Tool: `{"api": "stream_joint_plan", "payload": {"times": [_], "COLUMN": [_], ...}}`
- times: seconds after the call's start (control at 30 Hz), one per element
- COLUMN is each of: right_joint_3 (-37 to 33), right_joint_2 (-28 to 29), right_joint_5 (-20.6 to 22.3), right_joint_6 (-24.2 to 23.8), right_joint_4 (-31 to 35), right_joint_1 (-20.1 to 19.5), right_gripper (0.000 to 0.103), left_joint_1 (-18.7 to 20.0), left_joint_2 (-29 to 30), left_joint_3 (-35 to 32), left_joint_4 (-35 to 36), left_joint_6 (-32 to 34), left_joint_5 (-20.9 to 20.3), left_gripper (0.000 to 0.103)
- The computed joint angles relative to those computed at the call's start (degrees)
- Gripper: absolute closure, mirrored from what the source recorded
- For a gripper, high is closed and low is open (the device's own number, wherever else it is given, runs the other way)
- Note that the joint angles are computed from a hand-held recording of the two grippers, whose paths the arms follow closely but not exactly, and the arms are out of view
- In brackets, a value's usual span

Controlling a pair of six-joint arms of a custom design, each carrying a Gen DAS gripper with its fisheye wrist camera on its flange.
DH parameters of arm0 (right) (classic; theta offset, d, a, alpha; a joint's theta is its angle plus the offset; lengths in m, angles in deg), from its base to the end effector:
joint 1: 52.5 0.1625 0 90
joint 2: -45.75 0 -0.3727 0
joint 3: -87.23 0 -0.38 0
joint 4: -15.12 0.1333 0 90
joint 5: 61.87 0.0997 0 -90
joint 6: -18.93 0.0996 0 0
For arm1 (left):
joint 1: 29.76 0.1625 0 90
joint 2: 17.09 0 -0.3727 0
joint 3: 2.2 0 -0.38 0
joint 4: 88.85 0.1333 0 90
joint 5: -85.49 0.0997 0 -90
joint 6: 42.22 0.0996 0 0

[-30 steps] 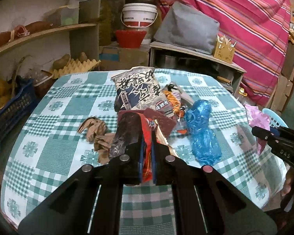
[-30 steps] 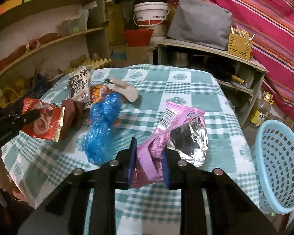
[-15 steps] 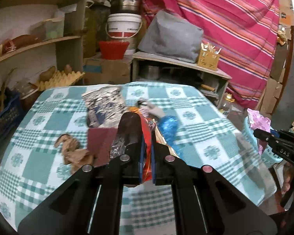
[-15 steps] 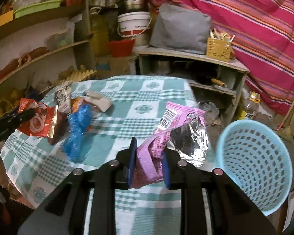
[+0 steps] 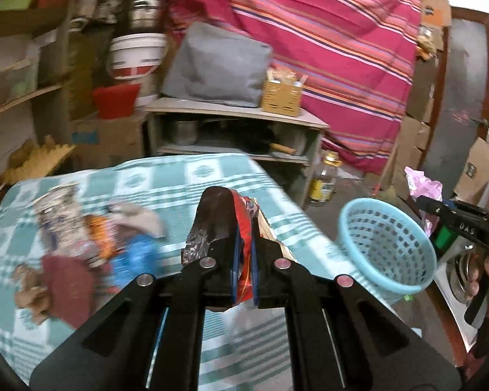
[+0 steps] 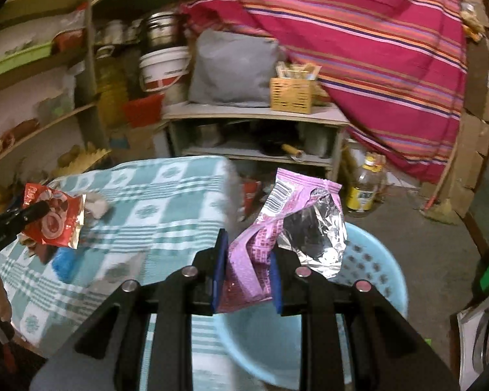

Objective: Collect trash
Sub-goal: 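Carry both bags to the light-blue basket and open both tools to drop them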

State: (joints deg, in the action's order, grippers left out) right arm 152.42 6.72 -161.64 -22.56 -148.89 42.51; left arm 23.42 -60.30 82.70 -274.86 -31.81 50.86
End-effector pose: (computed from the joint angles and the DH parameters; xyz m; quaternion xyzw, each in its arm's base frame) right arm 0.1832 -0.7572 0.2377 0.3278 -0.8504 0.3594 0.2004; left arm -0.2229 -0.6570 0.2129 0.1213 0.8069 -0.4880 0.3101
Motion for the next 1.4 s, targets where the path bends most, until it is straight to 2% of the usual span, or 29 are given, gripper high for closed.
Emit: {"api": "stream_joint_plan", "payload": {"times": [0.1,0.37,0.5,0.77,0.8,0.87,0.93,1.03,1.07,1.2,1.27,1.3,1.33,1.4], "right_joint_3": [-1.3,-3.2,-3.6,-4.1,-4.1,-4.1,-4.3,-4.4,-4.6,-4.7,-5.0,-5.2,-6.0,-6.2], "right_joint_2": [-0.2,1.0,1.0,0.6,0.6,0.7,0.9,1.0,1.2,1.5,1.7,1.9,2.4,2.7], "right_joint_5": [-0.1,0.0,-0.2,0.2,0.4,0.5,0.4,0.0,-0.1,-0.6,-0.9,-1.2,-1.5,-2.2], "right_joint_6": [1.2,1.3,0.5,3.0,3.3,3.5,3.6,3.4,3.3,3.1,3.6,4.0,4.4,5.0], "right_joint_4": [2.0,3.1,3.0,3.5,3.5,3.4,3.4,3.7,3.9,4.0,4.4,4.5,5.1,5.4], "right_joint_1": [-2.4,-4.9,-5.2,-6.3,-6.3,-6.3,-6.3,-6.2,-6.2,-6.0,-5.8,-5.7,-5.6,-5.4], "right_gripper": [0.079,0.079,0.079,0.079,0.079,0.079,0.079,0.079,0.079,0.077,0.076,0.069,0.056,0.041], "left_joint_1": [0.1,0.3,1.3,3.5,3.7,3.8,3.6,3.1,3.0,2.2,1.8,1.7,1.6,1.3], "left_joint_2": [4.7,16.7,20.6,26.1,26.6,27.0,27.4,27.1,26.8,25.0,23.7,22.7,22.0,19.8], "left_joint_3": [-5.4,-20.4,-26.3,-35.5,-36.3,-37.3,-37.7,-37.1,-36.5,-33.5,-31.4,-30.0,-29.0,-25.8], "left_joint_4": [2.2,10.0,13.4,21.6,21.8,22.8,22.2,20.5,19.7,15.4,12.7,11.6,11.1,9.4], "left_joint_6": [1.2,5.2,2.5,-0.7,-0.8,-1.4,-1.5,-0.7,-0.1,1.4,2.4,2.8,2.9,3.1], "left_joint_5": [-2.4,-9.2,-13.5,-17.2,-17.6,-18.2,-17.7,-16.3,-15.2,-10.6,-8.3,-7.3,-6.8,-4.8], "left_gripper": [0.099,0.099,0.099,0.098,0.095,0.082,0.056,0.044,0.043,0.024,0.018,0.017,0.016,0.014]}}
